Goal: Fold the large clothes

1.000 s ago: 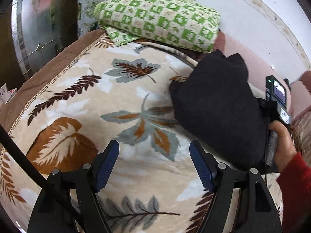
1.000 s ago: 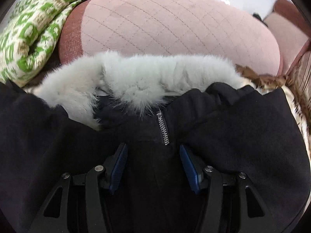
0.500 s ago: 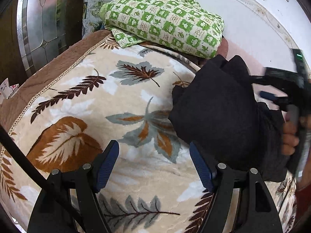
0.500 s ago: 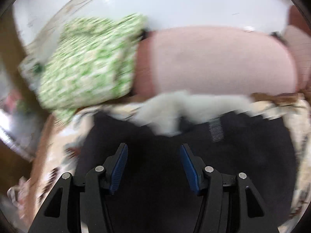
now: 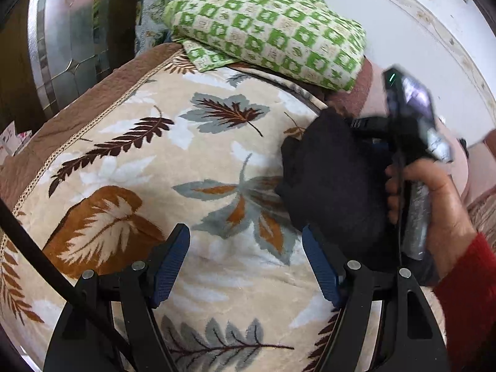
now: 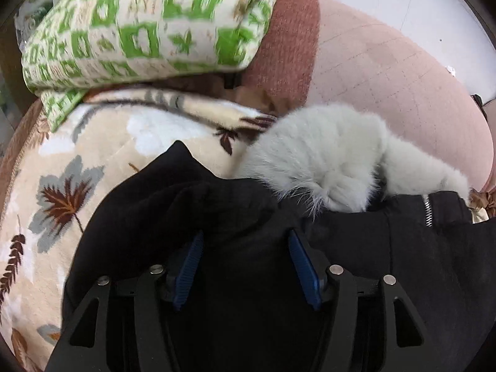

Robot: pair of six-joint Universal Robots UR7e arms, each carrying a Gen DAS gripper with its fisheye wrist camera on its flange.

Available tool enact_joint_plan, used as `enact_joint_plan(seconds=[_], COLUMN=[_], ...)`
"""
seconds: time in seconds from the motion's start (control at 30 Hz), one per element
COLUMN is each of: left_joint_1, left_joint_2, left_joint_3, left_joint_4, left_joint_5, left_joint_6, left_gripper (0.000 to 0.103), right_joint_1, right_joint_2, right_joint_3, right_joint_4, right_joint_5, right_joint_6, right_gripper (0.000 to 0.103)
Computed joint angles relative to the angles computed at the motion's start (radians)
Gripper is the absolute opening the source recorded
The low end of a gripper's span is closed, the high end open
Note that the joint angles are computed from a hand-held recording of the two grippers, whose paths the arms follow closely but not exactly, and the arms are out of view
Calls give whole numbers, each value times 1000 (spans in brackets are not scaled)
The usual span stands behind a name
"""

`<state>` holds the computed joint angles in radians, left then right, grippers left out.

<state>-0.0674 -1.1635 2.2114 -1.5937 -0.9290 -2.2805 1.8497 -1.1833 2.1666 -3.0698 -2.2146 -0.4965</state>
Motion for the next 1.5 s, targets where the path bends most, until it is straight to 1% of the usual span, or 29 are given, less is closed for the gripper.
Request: enact_joint_plan(seconds=[0.03,0.1,0.13,0.17,0.27,0.3,0.37,0.4,0.47,0.53,0.57,0.6,0.67,0.73,0.77,0.83,0.87,0.9,0.93,0.97,1.0,1.03,1.07,1.1,1.17,1.33,1.37,1.43,1.5], left_joint_1=[-2,-7,-7,-4,4,7,14,18,24,29,32,32,42,71,99,172,224,261,293,346,384,411,452,471,527,606,619,619,603], left_joint_2=[4,14,19,27,45,50,62,68,71,70,66,64,81,102,114,135,143,151,160,179,192,201,210,209,191,164,156,150,140], left_joint_3=[-2,-5,-7,-12,-19,-21,-24,-27,-25,-26,-29,-35,-72,-109,-130,-155,-159,-164,-176,-209,-234,-251,-269,-267,-233,-167,-136,-101,-90], left_joint_4=[-4,-18,-23,-25,-40,-44,-52,-54,-70,-79,-88,-96,-64,-45,-57,-160,-252,-301,-315,-307,-287,-273,-261,-280,-423,-618,-688,-753,-741], left_joint_5=[1,10,13,13,13,13,15,15,21,29,33,50,97,139,159,205,234,254,268,282,284,283,284,284,248,199,187,191,201], left_joint_6=[9,25,32,40,62,68,78,84,108,136,159,191,231,253,284,397,491,548,582,622,645,662,678,693,767,795,801,799,772], left_gripper=[74,74,74,74,74,74,74,74,74,74,74,74,74,74,74,74,74,74,74,74,74,74,76,77,77,82,82,82,83], right_joint_1=[1,-15,-18,-32,-86,-129,-198,-251,-328,-401,-447,-489,-525,-527,-529,-534,-547,-559,-567,-572,-578,-578,-585,-594,-607,-612,-610,-606,-597], right_joint_2=[-47,-174,-220,-283,-409,-458,-513,-524,-512,-496,-492,-498,-498,-492,-489,-483,-487,-490,-492,-492,-486,-482,-480,-476,-465,-430,-425,-422,-421], right_joint_3=[20,47,55,68,94,104,107,98,56,6,-23,-46,-58,-56,-56,-58,-59,-61,-61,-57,-57,-55,-56,-62,-76,-102,-101,-93,-86], right_joint_4=[1,84,110,134,171,171,168,153,147,165,215,280,308,301,300,304,312,321,325,322,313,306,308,315,331,337,329,308,289], right_joint_5=[45,155,186,221,238,239,237,228,206,214,254,318,389,392,393,412,429,443,457,467,473,471,480,495,519,540,540,536,522], right_joint_6=[8,31,30,8,-46,-71,-105,-125,-116,-73,-33,9,30,-1,-13,-13,-16,-21,-25,-33,-44,-50,-53,-50,-37,-12,-13,-20,-28], right_gripper=[62,62,62,63,63,63,63,63,63,63,64,64,65,68,69,70,70,70,71,72,73,77,77,78,80,85,86,87,88])
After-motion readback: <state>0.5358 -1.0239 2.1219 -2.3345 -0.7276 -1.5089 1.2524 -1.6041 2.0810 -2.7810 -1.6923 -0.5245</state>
